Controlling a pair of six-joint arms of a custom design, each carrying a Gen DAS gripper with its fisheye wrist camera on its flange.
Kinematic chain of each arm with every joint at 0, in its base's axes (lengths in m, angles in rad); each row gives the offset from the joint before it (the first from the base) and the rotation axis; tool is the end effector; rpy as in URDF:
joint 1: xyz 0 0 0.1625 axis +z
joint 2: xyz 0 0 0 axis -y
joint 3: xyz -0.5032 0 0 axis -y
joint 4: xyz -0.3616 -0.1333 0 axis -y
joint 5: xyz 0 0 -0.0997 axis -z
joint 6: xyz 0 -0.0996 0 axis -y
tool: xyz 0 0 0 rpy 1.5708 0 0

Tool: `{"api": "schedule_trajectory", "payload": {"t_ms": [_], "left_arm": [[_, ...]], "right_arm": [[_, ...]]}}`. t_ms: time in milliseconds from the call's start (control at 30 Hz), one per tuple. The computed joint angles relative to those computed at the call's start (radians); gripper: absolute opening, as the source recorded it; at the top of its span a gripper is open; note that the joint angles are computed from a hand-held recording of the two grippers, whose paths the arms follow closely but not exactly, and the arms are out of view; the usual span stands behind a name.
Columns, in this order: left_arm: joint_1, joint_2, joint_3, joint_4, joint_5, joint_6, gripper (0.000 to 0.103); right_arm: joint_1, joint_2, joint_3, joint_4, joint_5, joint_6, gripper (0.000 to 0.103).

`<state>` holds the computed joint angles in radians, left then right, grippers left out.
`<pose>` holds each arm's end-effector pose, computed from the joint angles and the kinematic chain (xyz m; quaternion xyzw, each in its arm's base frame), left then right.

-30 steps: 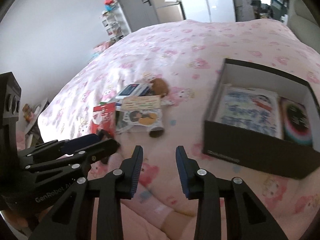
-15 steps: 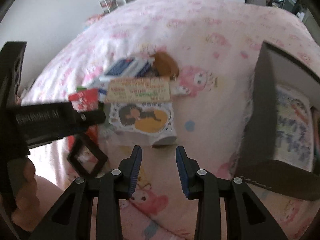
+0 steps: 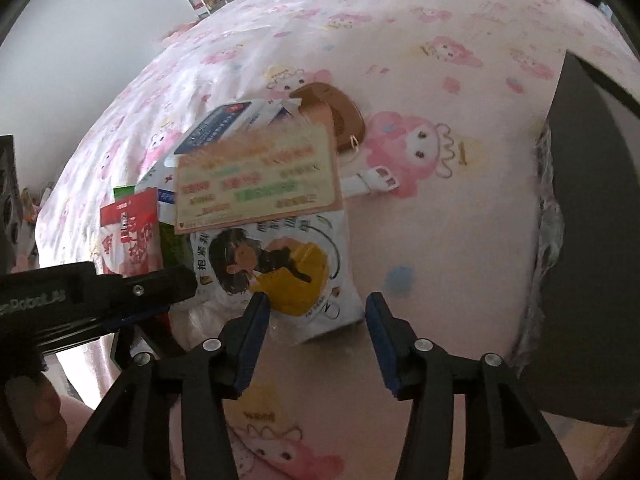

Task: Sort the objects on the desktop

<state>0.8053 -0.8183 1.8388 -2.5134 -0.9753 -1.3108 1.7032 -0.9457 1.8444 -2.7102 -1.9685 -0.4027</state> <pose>-0.2974 -0.5824 0.1316 -0.2462 0.9231 -0.2336 0.1809 0.1782 -0.6202 0.2222 0.2344 -0.9448 0.0902 0.2102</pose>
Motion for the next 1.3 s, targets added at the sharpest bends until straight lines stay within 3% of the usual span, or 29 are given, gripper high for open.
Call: {"api": "schedule_trajectory", "payload": {"t_ms": [100, 167, 233, 400, 600, 733, 900, 1033, 1133, 1200, 1233, 1300], "left_arm": [[0.002, 0.008, -0.008, -0.009, -0.011, 0.032, 0.027], [-0.003, 0.009, -0.008, -0.014, -0.012, 0.048, 0.025], [-0.008, 0.008, -0.007, -0.017, -0.014, 0.064, 0.025], [-0.017, -0.004, 0.013, -0.054, -0.003, 0.049, 0.025], [-0.023, -0.025, 0.047, -0.101, 0.023, 0.018, 0.025], [-0.004, -0.009, 0.019, -0.065, -0.028, 0.046, 0.026], [-0.016, -0.01, 0.006, 0.001, 0.017, 0.008, 0.032], [-0.007, -0.014, 0.015, 0.001, 0.009, 0.002, 0.032], [0.006, -0.004, 0.009, -0.016, -0.036, 0.038, 0.025], [0.002, -0.001, 0.004, -0.009, -0.043, 0.057, 0.017], [0.0, 0.002, 0.001, -0.005, -0.047, 0.069, 0.017], [-0.007, 0.013, -0.012, -0.001, -0.066, 0.114, 0.017]], "right_arm": [[-0.004, -0.02, 0.021, -0.021, 0.03, -0.017, 0.037], [-0.007, -0.04, 0.031, -0.02, 0.061, -0.025, 0.023], [-0.011, -0.064, 0.044, -0.018, 0.097, -0.031, 0.017], [-0.009, -0.112, 0.076, -0.025, 0.131, -0.05, 0.016], [0.008, -0.115, 0.088, -0.017, 0.067, -0.067, 0.016], [-0.016, -0.146, 0.128, -0.001, 0.044, -0.031, 0.016], [-0.037, -0.168, 0.145, 0.008, 0.056, -0.02, 0.016], [-0.038, -0.138, 0.112, -0.003, 0.092, -0.002, 0.032], [-0.039, -0.103, 0.078, 0.017, 0.109, 0.016, 0.035], [-0.045, -0.101, 0.077, 0.023, 0.138, 0.022, 0.031], [-0.048, -0.101, 0.078, 0.025, 0.154, 0.024, 0.016], [-0.052, -0.132, 0.115, -0.015, 0.196, -0.007, 0.012]]}}
